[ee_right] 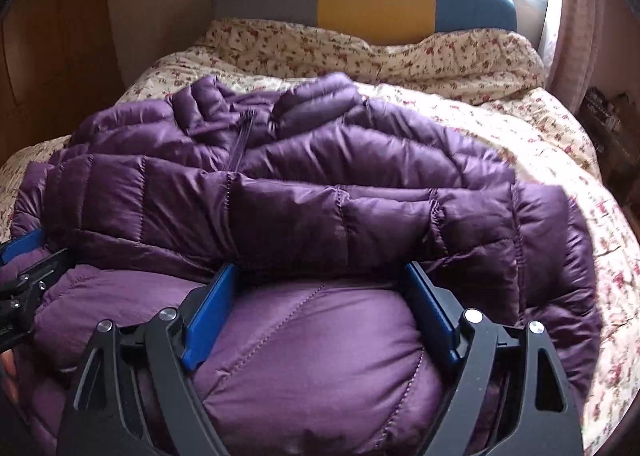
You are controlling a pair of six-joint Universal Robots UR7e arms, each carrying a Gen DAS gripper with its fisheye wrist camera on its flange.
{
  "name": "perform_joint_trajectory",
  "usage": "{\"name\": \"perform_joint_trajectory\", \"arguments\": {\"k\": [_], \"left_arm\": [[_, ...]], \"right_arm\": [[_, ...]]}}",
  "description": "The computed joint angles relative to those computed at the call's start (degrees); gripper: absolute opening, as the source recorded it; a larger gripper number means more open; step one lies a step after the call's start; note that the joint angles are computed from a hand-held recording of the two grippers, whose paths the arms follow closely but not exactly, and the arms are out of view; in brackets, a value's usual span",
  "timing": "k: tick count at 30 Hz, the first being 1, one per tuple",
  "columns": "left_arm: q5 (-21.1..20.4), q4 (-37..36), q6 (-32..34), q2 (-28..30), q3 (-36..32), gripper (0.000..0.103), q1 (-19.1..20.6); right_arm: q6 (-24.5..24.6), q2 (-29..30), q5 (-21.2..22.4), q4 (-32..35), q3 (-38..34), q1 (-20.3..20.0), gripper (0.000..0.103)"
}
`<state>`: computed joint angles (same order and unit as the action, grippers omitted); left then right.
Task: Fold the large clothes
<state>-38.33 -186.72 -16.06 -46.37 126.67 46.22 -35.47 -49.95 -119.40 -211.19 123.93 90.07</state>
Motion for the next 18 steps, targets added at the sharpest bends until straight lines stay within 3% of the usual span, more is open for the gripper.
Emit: {"name": "perform_joint_trajectory", "arguments": {"k": [13,18], "left_arm": [[0.6,0.8,-0.4,0.5,-0.5,0.081,0.2],[2.3,5.1,-5.5,-2.9,1.9,0.089,-2.7]], "right_arm": [[0.6,-0.1,0.2,1.3,-0.5,-0.4,0.085],[2.6,-2.1,-0.6,5.7,-0.8,0.6,0.090]]}}
